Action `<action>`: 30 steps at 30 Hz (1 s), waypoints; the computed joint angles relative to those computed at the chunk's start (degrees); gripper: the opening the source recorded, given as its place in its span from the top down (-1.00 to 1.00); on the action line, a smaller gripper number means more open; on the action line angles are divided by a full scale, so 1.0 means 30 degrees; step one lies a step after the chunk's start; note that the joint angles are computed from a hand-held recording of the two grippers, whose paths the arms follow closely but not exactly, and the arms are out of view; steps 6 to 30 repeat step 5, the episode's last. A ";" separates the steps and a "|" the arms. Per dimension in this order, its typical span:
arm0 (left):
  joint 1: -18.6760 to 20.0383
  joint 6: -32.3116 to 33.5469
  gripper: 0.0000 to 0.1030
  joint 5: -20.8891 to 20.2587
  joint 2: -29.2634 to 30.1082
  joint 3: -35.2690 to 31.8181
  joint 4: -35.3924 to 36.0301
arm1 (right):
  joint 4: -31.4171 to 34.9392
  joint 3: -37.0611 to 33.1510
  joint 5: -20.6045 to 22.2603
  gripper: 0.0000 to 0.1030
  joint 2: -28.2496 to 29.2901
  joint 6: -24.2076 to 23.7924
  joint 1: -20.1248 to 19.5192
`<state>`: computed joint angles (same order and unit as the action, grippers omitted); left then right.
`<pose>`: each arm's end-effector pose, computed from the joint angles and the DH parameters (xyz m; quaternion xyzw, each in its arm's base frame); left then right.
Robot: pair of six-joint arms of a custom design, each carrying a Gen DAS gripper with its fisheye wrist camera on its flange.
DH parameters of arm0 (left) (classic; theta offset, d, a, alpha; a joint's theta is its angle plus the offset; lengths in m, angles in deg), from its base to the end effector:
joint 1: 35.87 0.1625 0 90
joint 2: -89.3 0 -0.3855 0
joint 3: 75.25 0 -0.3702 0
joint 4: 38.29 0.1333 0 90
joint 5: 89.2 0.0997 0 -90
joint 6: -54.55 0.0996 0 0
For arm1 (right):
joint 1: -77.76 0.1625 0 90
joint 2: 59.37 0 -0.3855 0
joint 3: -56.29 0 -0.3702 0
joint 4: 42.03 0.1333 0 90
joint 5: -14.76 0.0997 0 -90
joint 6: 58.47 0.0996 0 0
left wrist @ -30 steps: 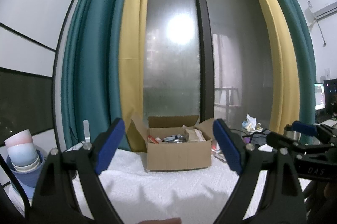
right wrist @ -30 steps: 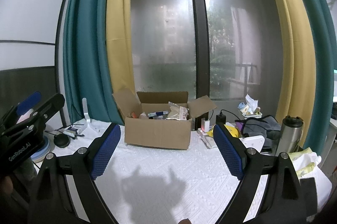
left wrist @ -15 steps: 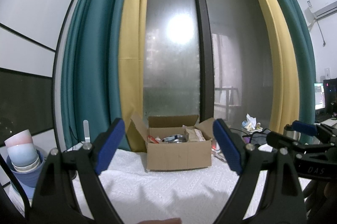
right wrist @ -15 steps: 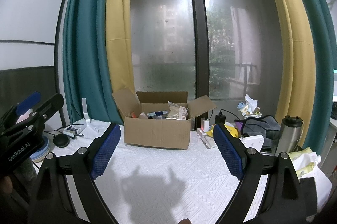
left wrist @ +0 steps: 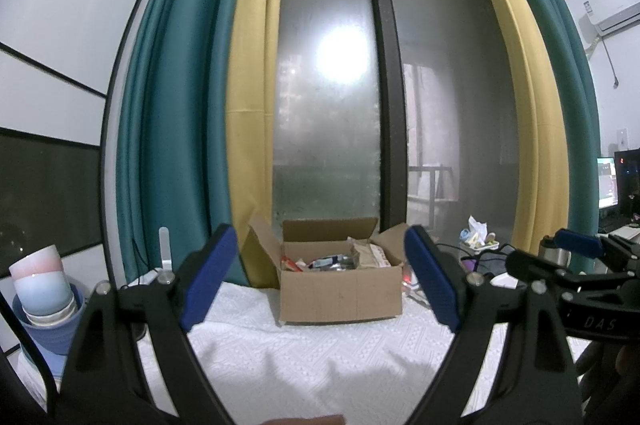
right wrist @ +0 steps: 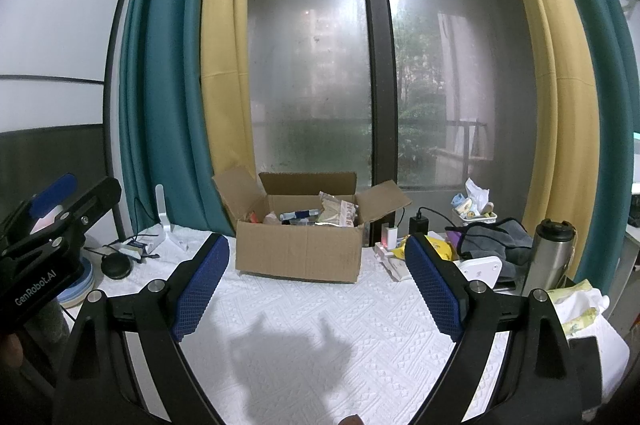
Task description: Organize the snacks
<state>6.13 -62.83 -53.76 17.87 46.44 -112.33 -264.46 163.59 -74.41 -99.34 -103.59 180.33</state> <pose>-0.1928 -0.4621 0.1753 0.1807 0.5920 -0.7066 0.3431 0.2557 -0.5274 0.1170 0.4101 -0.7364 0.5182 0.1449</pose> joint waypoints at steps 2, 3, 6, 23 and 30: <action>0.0034 -0.0190 -0.69 -0.0044 -0.0056 -0.0066 0.0302 | -0.0003 0.0033 0.0013 -0.78 -0.0022 -0.0008 -0.0004; 0.0039 -0.0368 -0.69 -0.0113 -0.0064 -0.0150 0.0610 | 0.0036 0.0007 0.0021 -0.78 -0.0013 0.0014 -0.0004; 0.0142 -0.0966 -0.69 -0.0274 -0.0044 -0.0505 0.1644 | 0.0102 0.0105 0.0035 -0.78 -0.0076 0.0021 -0.0041; 0.0142 -0.0966 -0.69 -0.0274 -0.0044 -0.0505 0.1644 | 0.0102 0.0105 0.0035 -0.78 -0.0076 0.0021 -0.0041; 0.0142 -0.0966 -0.69 -0.0274 -0.0044 -0.0505 0.1644 | 0.0102 0.0105 0.0035 -0.78 -0.0076 0.0021 -0.0041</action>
